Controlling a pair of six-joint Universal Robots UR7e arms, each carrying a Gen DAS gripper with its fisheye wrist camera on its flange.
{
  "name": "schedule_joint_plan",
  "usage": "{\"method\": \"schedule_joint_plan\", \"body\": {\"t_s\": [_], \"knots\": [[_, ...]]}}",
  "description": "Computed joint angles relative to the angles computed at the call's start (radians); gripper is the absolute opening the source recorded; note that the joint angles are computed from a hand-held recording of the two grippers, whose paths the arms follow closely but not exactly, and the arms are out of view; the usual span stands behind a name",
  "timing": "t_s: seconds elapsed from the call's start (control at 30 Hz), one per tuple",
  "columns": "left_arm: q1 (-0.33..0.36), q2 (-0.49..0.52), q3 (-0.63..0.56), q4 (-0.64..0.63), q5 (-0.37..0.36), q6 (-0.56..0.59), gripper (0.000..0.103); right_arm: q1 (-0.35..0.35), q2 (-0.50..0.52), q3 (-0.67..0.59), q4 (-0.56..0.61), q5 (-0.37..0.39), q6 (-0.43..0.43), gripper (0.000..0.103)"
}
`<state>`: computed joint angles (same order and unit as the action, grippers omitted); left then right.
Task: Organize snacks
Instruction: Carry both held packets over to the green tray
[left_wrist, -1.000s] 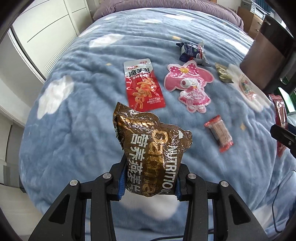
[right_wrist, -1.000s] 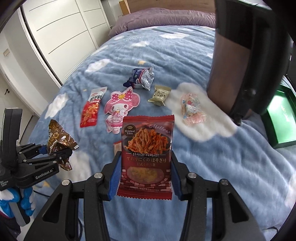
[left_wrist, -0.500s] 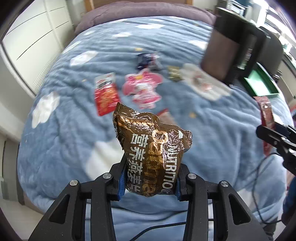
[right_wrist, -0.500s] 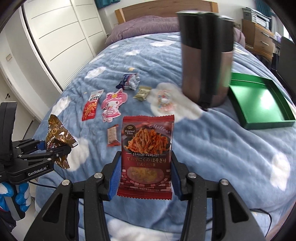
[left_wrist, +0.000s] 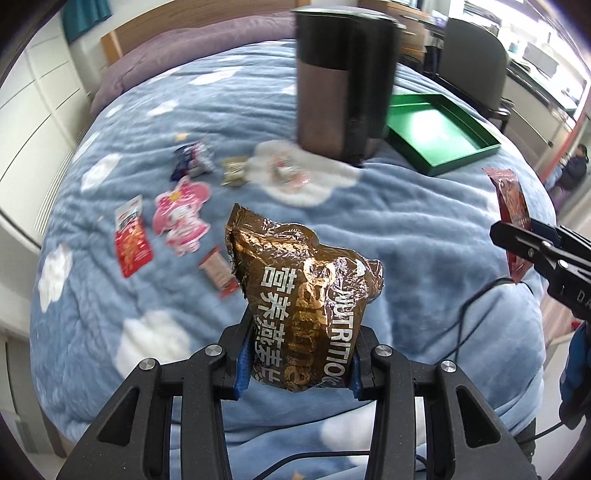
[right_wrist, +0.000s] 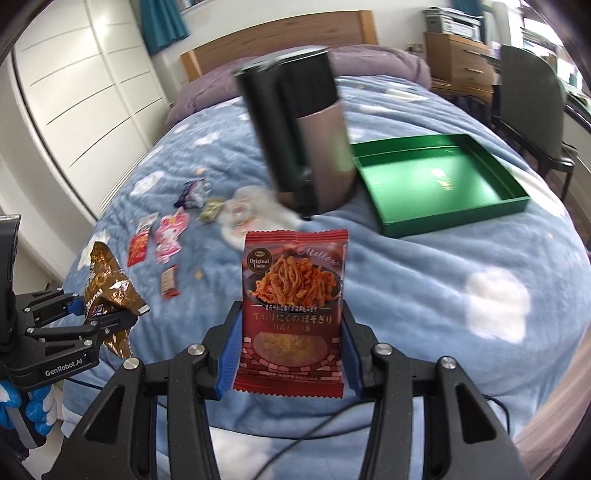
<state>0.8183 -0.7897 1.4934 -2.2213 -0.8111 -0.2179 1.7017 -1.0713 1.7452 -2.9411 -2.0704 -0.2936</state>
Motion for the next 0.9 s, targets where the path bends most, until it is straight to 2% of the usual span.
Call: {"method": "schedule_joint_plan", "body": {"t_s": [0.2,0.47,0.77,0.9], "knots": [[-0.029,0.057,-0.061,0.026,-0.018,0.031,0.035,-0.037,-0.045,0.016,-0.032,-0.001,0.008,0.064],[-0.071,0.173,-0.207,0.041,-0.047,0.111,0.035,-0.07,-0.048,-0.065,-0.054,-0.007,-0.028,0.064],[-0.096,0.325,-0.437,0.062,-0.072,0.203,0.035,-0.102,-0.034,-0.185,-0.047,-0.004,-0.059,0.064],[-0.093,0.42,-0.594,0.11,-0.072,0.217,0.035,-0.12,-0.008,-0.266,-0.023,0.002,-0.072,0.064]]}}
